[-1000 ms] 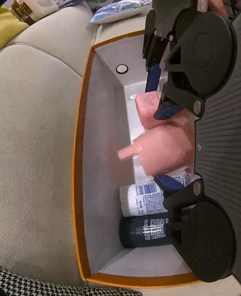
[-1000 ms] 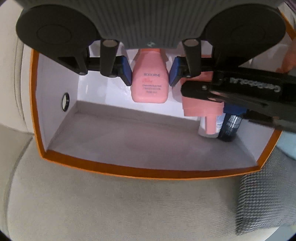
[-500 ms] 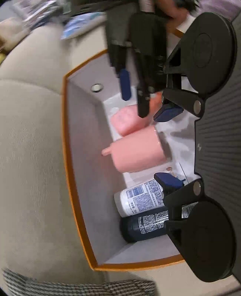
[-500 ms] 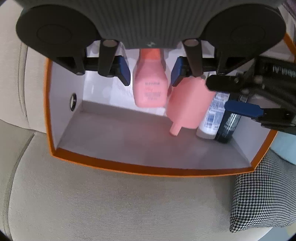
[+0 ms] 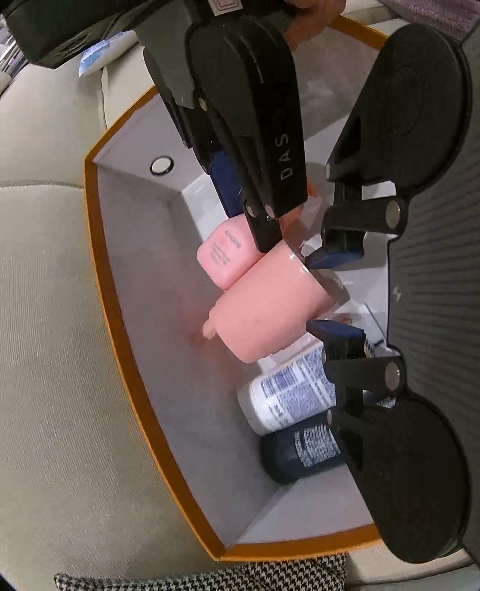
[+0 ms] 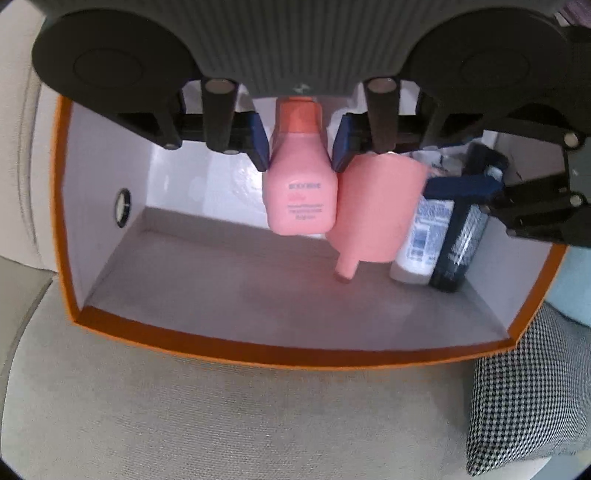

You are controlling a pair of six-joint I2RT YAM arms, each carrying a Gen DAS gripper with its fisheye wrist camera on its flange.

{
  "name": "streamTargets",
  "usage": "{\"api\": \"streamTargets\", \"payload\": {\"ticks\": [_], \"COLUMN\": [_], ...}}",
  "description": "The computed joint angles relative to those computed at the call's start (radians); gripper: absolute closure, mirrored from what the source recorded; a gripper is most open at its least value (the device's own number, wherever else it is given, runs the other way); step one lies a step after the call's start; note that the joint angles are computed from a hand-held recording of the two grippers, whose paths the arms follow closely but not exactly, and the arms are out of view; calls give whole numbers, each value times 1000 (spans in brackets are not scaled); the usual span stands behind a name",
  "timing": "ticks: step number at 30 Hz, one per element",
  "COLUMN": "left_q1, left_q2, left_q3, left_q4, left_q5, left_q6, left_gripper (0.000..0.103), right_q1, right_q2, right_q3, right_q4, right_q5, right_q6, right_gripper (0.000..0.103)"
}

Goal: Organize rigid objects
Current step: 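Open both grippers to release the pink items beside the deodorants and withdraw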

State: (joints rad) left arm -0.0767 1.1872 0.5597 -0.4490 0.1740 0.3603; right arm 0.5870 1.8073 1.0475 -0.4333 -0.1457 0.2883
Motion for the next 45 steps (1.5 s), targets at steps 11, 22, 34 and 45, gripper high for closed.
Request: {"api": "streamTargets", "payload": {"ticks": [11, 22, 34, 45], "left_q1": [73, -8, -87, -194], "left_q2": [6, 32, -277, -847], "left_q3": [-12, -8, -105, -130], "left_q4": [-1, 16, -52, -414], "left_q5": [9, -61, -103, -147], "left_q6": [51, -49, -161, -307], "left_gripper": [69, 69, 68, 67], "right_q1": [14, 10, 113, 288], "right_q2": [25, 45, -166, -590], "right_q3": [17, 33, -47, -258], "right_q4": [62, 82, 14, -72], "right_q5": [7, 0, 151, 343], "right_q6": [76, 164, 94, 186], "right_gripper": [65, 65, 64, 55]}}
